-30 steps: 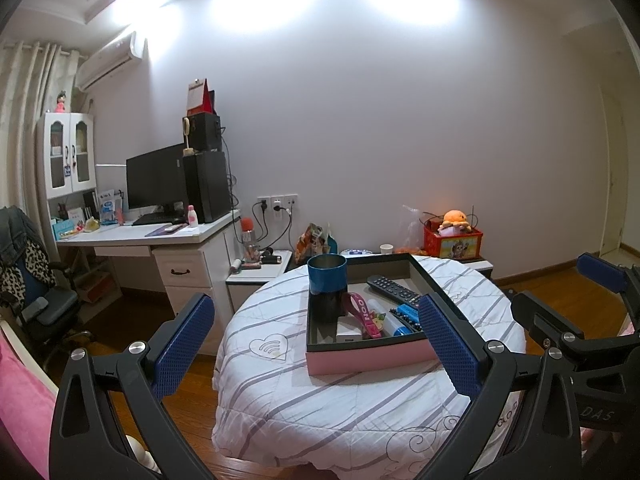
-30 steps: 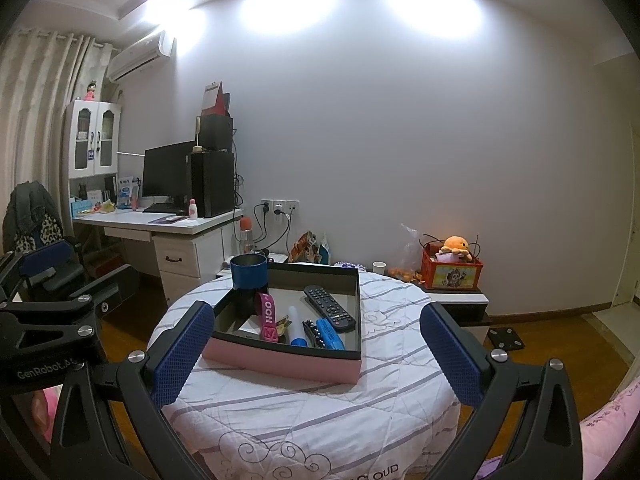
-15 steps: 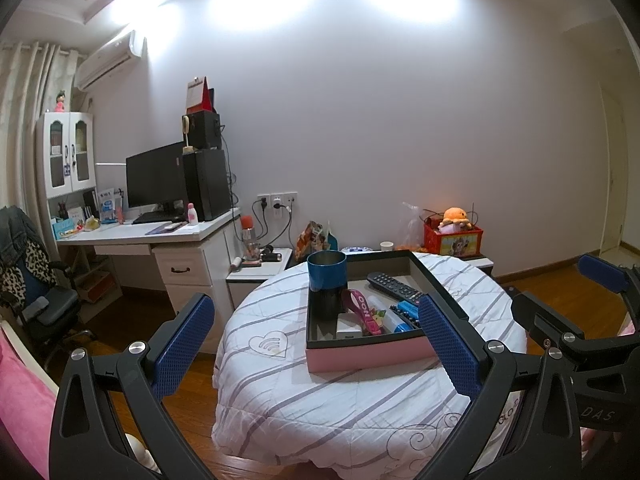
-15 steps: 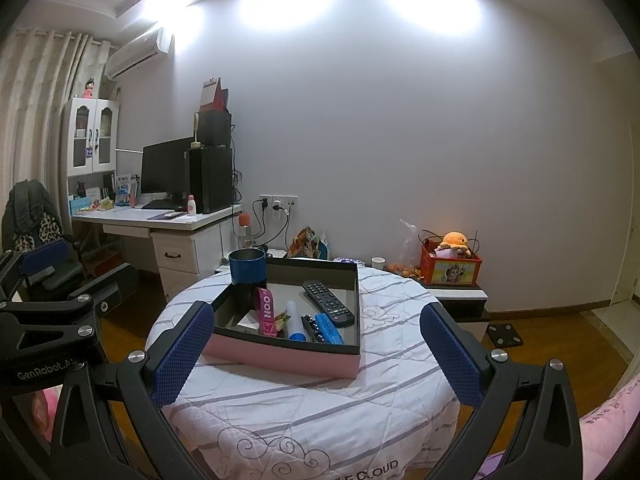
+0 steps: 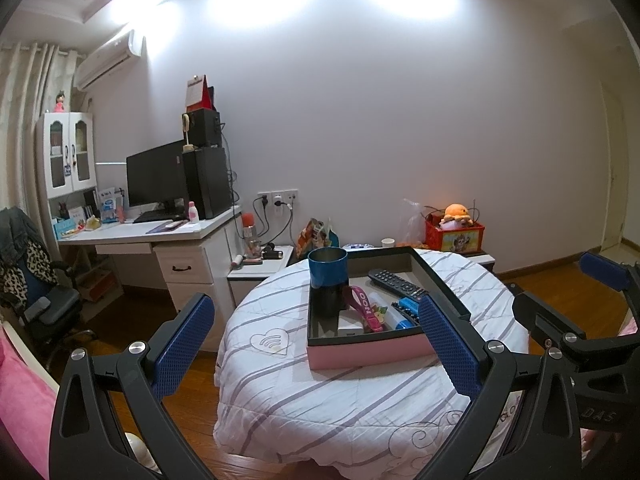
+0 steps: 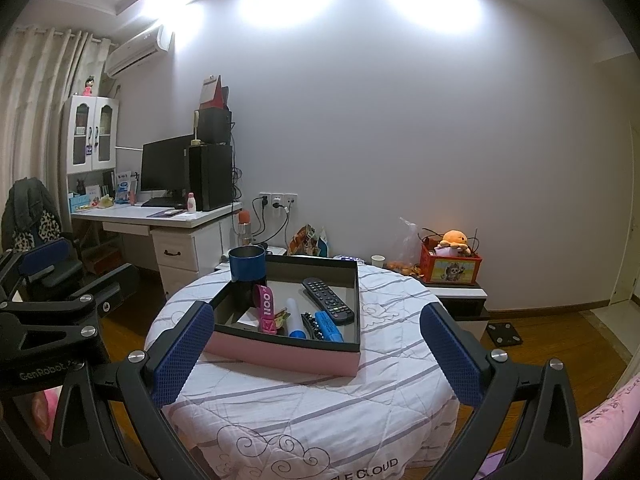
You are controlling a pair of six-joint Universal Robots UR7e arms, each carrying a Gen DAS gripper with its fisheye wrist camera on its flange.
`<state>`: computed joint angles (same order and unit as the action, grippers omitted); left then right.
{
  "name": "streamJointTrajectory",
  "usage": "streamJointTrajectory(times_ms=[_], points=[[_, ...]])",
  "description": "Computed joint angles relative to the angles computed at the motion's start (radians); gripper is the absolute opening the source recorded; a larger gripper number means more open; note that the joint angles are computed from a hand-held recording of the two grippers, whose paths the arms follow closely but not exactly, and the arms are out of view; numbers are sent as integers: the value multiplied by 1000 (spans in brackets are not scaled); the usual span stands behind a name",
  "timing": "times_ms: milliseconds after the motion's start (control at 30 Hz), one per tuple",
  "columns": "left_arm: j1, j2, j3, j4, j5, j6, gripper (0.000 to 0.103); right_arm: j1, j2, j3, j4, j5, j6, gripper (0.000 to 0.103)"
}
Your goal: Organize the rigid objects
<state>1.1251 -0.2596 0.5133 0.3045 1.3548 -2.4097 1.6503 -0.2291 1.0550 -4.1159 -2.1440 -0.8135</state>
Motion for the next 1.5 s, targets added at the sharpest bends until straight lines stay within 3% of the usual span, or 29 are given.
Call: streamJointTrajectory(times_ms=[1167,1500], points=[[15,-29,47,-11,8,16,103,-1,-4,-9,22,-18,-7,103],[6,-10,14,13,6,15,103,-3,-12,4,15,-19,-5,103]])
